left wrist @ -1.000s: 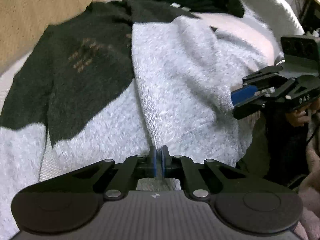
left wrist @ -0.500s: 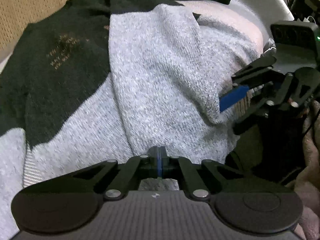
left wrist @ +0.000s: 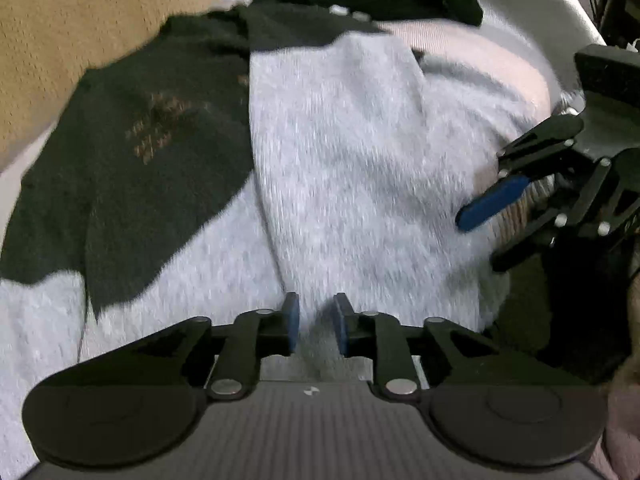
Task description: Fold clothes
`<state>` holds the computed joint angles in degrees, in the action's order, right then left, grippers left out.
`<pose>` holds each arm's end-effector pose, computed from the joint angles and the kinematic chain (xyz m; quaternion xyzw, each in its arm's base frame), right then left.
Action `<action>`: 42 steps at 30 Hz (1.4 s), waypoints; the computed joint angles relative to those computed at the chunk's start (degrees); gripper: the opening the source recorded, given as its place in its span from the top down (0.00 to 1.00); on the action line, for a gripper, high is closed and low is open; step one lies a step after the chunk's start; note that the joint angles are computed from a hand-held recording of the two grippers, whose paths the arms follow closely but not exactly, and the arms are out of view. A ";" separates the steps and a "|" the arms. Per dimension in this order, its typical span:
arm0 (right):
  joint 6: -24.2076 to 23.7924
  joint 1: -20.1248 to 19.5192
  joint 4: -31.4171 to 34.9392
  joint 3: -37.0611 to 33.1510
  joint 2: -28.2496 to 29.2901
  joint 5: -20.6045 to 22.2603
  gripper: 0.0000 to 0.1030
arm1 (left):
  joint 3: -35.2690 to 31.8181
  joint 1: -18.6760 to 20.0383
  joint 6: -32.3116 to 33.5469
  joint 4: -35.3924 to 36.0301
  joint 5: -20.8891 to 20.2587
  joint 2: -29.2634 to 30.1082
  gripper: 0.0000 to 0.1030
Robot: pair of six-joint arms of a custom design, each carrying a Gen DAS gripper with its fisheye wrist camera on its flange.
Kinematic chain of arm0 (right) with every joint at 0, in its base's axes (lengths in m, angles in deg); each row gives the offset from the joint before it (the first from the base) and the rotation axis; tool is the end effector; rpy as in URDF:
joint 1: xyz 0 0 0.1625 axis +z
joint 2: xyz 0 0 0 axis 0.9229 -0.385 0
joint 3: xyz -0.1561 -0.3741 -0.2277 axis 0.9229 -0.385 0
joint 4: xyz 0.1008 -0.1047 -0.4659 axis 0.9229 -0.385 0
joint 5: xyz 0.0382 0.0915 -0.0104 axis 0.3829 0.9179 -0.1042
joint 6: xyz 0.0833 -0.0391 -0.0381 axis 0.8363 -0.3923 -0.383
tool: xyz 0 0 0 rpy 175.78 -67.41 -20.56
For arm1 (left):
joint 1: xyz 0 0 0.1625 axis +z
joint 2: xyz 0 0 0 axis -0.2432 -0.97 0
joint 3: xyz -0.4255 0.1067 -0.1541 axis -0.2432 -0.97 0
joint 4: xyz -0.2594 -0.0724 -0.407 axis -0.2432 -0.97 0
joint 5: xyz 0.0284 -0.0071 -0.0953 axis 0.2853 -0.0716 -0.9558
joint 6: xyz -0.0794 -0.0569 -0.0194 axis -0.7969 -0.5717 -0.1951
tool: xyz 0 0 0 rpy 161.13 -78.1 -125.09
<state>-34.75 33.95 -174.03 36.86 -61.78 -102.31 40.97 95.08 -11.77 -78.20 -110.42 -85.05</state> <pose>0.2997 -0.7281 -0.0330 -0.3614 0.9030 -0.2264 0.0519 0.0478 -0.7802 0.3931 0.5416 0.8104 -0.0363 0.2204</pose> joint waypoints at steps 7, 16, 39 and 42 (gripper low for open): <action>4.20 -0.36 -23.64 2.79 -0.02 -8.75 0.56 | 4.62 -0.74 0.19 -15.01 -6.42 1.45 0.58; 1.77 1.65 -33.38 -1.59 3.75 -28.06 0.51 | 9.32 -1.54 -8.03 -35.86 -10.02 6.18 0.50; -12.02 0.23 -20.20 -21.04 12.37 -35.59 0.42 | 7.19 2.95 -16.11 -42.04 -16.67 9.63 0.25; -13.95 0.32 -20.59 -21.89 12.64 -33.22 0.42 | 6.91 3.08 -16.34 -42.03 -17.13 9.86 0.25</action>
